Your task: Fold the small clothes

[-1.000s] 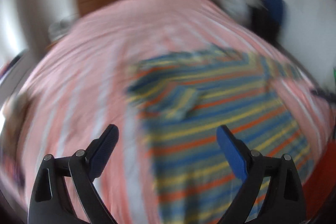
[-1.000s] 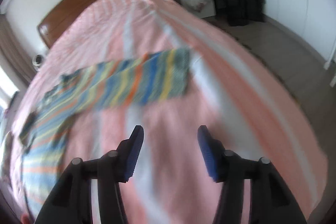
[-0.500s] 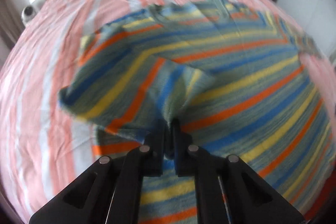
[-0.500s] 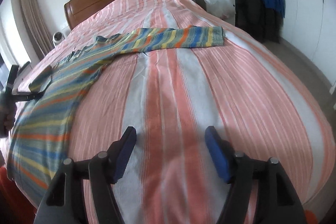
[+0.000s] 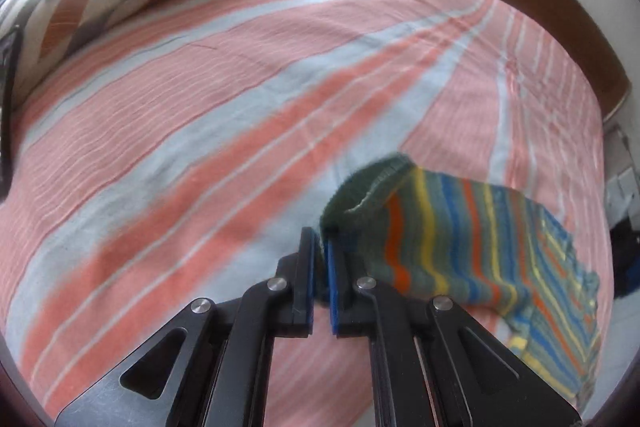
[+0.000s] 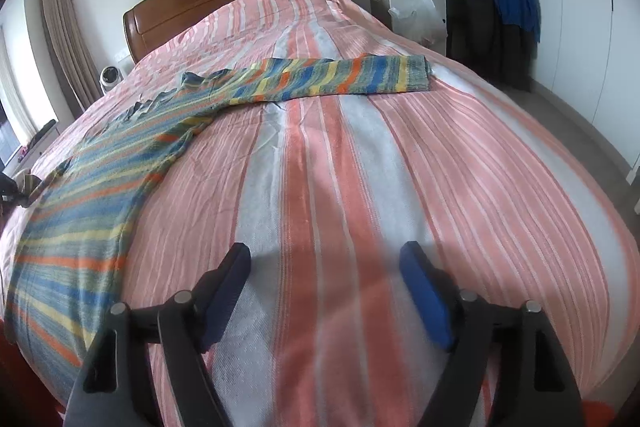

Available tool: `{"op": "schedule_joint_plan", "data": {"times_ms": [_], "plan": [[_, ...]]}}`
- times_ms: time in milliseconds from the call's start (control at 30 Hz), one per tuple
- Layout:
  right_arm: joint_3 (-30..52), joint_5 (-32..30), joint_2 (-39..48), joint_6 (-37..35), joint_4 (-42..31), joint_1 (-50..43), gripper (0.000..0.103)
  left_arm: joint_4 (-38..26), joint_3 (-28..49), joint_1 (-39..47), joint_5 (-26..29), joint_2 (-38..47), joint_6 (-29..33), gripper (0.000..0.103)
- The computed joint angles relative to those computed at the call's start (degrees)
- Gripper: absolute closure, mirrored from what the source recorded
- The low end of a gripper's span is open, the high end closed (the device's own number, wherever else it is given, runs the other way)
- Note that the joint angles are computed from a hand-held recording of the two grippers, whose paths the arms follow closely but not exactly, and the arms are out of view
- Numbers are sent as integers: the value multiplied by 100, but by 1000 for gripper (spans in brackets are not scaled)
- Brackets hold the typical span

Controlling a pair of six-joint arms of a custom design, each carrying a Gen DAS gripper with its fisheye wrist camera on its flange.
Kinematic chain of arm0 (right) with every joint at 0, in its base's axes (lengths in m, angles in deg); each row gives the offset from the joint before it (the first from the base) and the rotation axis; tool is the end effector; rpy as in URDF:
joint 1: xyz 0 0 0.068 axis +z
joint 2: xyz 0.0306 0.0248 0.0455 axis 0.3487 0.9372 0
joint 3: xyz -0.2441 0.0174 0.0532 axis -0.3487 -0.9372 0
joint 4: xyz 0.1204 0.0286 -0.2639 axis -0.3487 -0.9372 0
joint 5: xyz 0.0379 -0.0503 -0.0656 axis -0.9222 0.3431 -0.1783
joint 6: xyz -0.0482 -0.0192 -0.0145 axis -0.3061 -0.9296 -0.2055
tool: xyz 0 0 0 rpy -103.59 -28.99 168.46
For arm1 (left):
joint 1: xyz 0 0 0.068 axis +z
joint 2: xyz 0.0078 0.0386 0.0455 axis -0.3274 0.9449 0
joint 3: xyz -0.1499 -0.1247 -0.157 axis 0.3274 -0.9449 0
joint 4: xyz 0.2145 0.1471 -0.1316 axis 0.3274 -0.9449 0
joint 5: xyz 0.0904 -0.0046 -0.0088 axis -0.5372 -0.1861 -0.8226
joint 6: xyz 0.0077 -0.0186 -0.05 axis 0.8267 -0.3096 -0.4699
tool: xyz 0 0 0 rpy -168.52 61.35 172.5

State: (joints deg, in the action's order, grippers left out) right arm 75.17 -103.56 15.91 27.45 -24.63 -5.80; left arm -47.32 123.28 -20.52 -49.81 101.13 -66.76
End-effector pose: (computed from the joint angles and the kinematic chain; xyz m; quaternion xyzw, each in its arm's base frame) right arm 0.1531 -0.0583 0.1075 0.0217 0.9049 0.0690 0.4194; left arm 0.2378 0.0036 0.2019 -0.4383 0.8511 0.0014 0.2891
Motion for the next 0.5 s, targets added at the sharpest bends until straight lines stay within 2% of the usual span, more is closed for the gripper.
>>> {"op": "schedule_joint_plan", "data": {"times_ms": [100, 133, 233, 300, 367, 433, 500], "plan": [[-13, 50, -6, 7, 15, 29, 26, -125, -64, 29, -273, -148, -152, 102], [-19, 53, -41, 2, -14, 28, 26, -194, -123, 256, -359, -233, -2, 103], [-40, 76, -72, -11, -8, 34, 26, -169, -471, 893, 50, -519, 317, 103], [-68, 116, -106, 0, 19, 60, 25, -207, -632, 868, -80, -682, 409, 103], [-83, 129, -110, 13, 46, 71, 25, -294, -833, 932, 45, -1103, 561, 103], [-93, 134, -128, 14, 48, 77, 25, -531, -838, 868, -51, -1276, 629, 103], [-86, 101, -104, 0, 60, 51, 24, -1026, -873, 513, -377, -1687, 516, 99]]}}
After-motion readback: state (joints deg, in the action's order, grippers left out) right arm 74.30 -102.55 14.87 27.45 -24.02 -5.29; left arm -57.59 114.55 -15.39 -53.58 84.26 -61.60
